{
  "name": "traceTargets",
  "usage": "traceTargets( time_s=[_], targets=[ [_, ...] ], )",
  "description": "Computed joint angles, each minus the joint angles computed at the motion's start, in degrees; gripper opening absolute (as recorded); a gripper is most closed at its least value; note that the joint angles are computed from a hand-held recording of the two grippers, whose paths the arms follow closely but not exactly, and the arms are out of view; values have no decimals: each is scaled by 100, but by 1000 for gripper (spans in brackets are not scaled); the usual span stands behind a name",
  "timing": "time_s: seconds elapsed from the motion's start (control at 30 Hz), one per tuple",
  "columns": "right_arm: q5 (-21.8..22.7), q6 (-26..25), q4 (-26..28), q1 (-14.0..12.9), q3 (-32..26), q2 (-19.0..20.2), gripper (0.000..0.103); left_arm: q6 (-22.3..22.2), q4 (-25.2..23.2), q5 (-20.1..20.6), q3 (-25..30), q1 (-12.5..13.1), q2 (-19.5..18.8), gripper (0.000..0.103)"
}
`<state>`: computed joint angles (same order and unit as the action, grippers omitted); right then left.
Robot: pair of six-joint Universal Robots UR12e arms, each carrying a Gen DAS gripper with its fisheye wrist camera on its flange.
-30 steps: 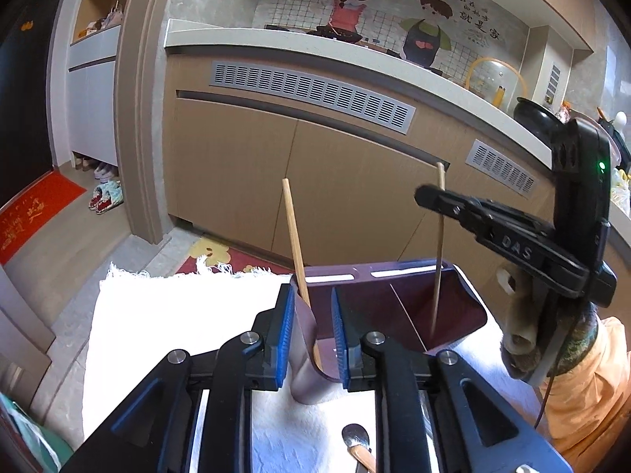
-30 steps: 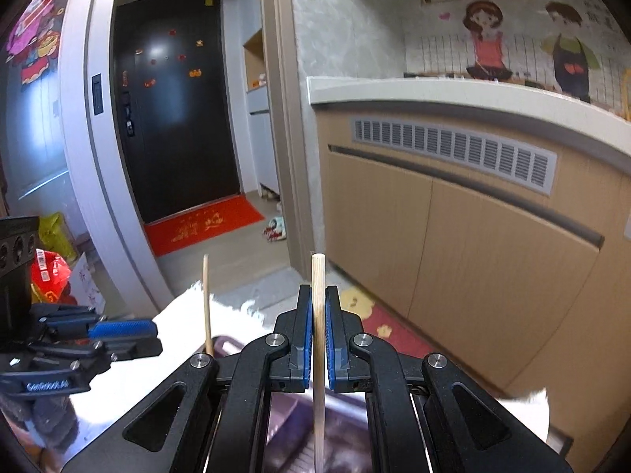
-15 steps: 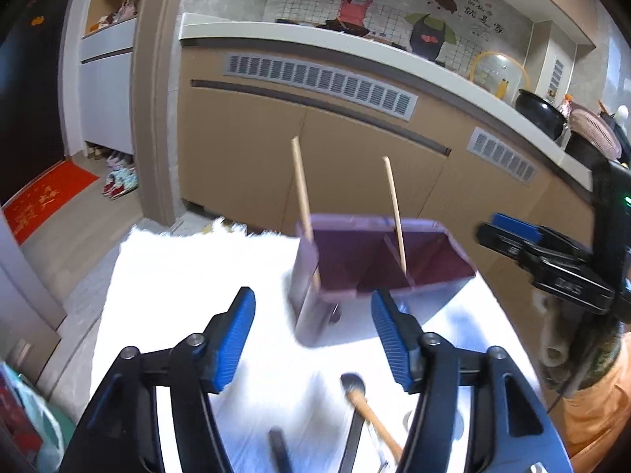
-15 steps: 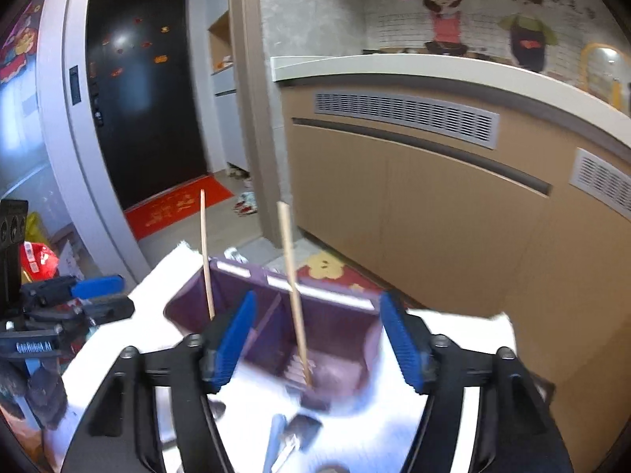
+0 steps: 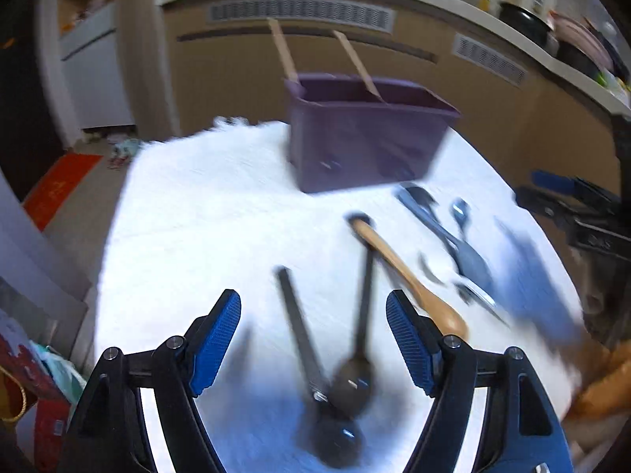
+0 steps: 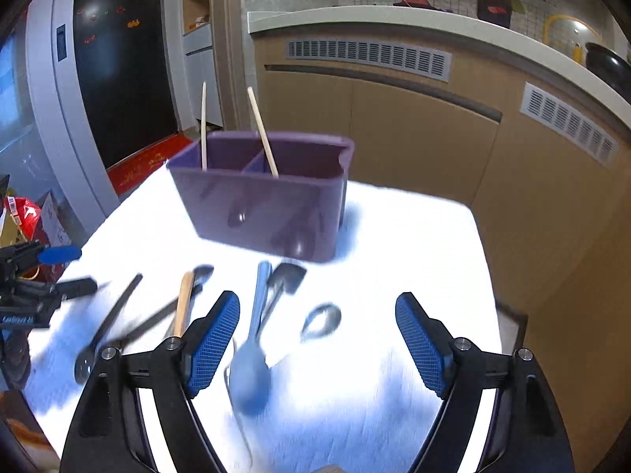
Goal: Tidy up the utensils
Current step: 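Grasp the wooden spoon by its handle with the left tool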
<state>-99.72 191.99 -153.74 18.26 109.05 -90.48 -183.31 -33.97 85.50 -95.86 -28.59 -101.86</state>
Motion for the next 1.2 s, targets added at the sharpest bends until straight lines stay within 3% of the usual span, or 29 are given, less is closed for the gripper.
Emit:
traceTargets(
  time_s=[0.13, 0.17, 0.23, 0.27, 0.43, 0.5, 0.67, 0.8, 0.9, 1.07, 1.2],
  targets=[
    [-204, 130, -78, 81, 196, -108, 82, 271, -124, -327, 204, -175, -111, 72],
    [-239, 151, -81, 98, 228, -124, 82, 186, -251, -298, 350, -219, -197, 68],
    [-268, 132, -80, 123, 303, -166, 82, -105, -530, -390, 637, -238, -376, 48],
    [-304, 114, -77, 136, 341, -192, 82, -317, -669, -416, 784, -236, -481, 47],
    [-429, 1, -242, 178, 542, -308, 82, -872, -1371, 154, 1433, -368, -981, 47],
    [-479, -54, -300, 181, 608, -329, 82, -961, -1589, 429, 1579, -430, -1100, 47],
    [-477, -122, -410, 136, 705, -351, 82, -955, -1829, 630, 1727, -492, -1251, 41],
    [-356, -99, -409, 89, 715, -325, 82, -787, -1697, 898, 1694, -569, -1263, 38],
    [-336, -86, -374, 86, 711, -308, 82, -709, -1586, 961, 1631, -589, -1232, 29],
    [-404, -90, -311, 123, 675, -303, 82, -581, -1400, 702, 1451, -527, -1121, 22],
    [-454, -115, -247, 174, 624, -296, 82, -462, -914, 514, 1110, -451, -903, 14]
  ],
)
